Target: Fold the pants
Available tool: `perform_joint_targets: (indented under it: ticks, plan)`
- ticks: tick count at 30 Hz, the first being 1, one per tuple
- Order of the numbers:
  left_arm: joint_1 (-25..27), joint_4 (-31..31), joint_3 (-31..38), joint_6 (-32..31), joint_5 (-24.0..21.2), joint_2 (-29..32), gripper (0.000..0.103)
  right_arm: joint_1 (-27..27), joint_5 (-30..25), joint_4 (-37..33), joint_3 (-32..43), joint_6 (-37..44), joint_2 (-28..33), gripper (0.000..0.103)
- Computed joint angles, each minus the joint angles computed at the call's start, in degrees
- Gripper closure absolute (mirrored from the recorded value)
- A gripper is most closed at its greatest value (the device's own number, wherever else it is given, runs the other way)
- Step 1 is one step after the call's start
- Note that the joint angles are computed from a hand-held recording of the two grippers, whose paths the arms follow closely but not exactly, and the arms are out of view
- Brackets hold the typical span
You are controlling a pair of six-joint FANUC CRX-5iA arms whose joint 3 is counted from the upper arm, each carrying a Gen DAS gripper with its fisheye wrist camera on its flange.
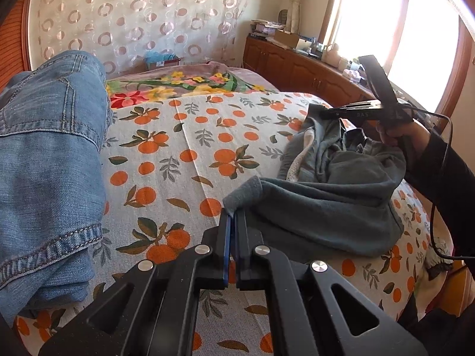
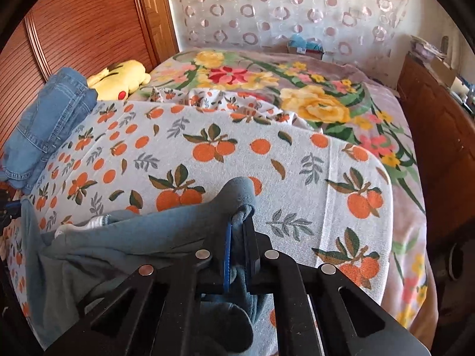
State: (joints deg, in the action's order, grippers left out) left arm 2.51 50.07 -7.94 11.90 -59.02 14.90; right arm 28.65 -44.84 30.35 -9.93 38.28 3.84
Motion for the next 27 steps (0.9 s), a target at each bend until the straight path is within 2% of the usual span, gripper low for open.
perform_joint_targets:
  ticks: [5,12,19,22,27]
  plan:
    - [-0.1,2.6,1.2,-0.4,0.7,-0.3,0.1,1.5,0.8,12.8,-3.5,-10.8,-3.3,0.098]
    - [-1.9,7.5,8.3,-1.4,2.5,0.5,0.1,4.5,-4.5,26.4,-3.1,-20.0,-4.3,0.099]
    - [-2.8,10.8,13.3,-2.7,6.4,0.4,0.1,7.4,-10.4,40.8,-4.0,-32.5,-6.8,0.099]
    - [-2.3,13.4,12.4,-7.0,7.4,-0.4,0.1,10.0,-12.3,43.6,-5.8,-34.6,-8.4,0.099]
    - [-0.9,12.6,10.7,-6.7,7.1,-1.1,0.1,16.6,-16.8,45.3,-13.1,-42.3,-11.9,0.099]
